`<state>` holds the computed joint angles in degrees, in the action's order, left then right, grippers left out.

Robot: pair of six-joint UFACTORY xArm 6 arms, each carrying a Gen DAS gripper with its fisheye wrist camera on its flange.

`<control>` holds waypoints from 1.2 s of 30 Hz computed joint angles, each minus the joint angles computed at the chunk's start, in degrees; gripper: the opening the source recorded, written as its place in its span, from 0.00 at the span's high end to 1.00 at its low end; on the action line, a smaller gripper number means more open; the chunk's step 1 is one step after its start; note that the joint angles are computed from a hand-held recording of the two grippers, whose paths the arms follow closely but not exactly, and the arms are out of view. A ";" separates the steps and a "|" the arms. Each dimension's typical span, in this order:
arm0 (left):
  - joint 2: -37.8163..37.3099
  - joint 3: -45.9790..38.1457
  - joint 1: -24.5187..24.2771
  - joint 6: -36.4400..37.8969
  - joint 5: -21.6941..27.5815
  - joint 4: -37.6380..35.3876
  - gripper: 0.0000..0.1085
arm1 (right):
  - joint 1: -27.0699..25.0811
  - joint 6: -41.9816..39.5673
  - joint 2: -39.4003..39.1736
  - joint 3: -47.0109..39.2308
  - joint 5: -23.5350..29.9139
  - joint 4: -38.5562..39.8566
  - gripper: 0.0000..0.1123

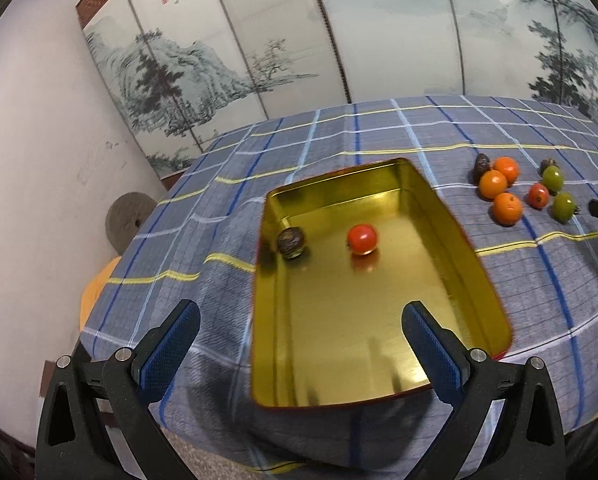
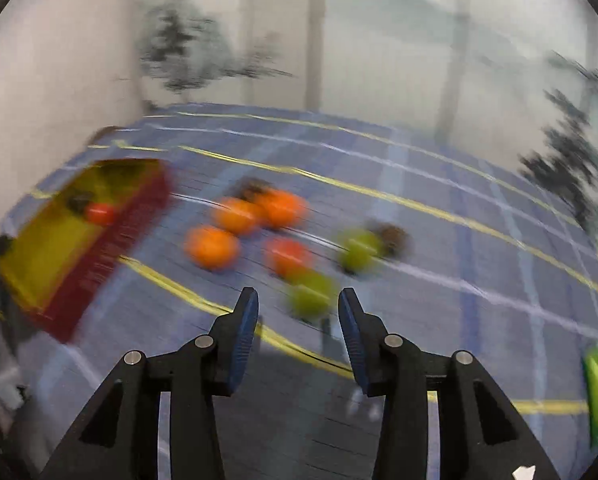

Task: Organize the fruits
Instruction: 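Grasp an orange tangerine with the left gripper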

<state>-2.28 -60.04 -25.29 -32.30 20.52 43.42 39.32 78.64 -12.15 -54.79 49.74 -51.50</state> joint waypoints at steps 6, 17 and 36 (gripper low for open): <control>1.51 -1.94 -3.99 10.71 -0.97 -8.47 0.07 | -4.18 5.19 -14.25 13.78 6.50 3.35 0.65; 12.80 -18.99 -11.81 47.25 9.95 -47.50 0.09 | -8.83 6.18 -21.00 20.79 1.55 4.84 0.65; 45.97 -63.12 -13.10 36.94 36.43 -46.89 0.55 | -11.99 6.99 -24.95 24.75 -6.68 5.50 0.60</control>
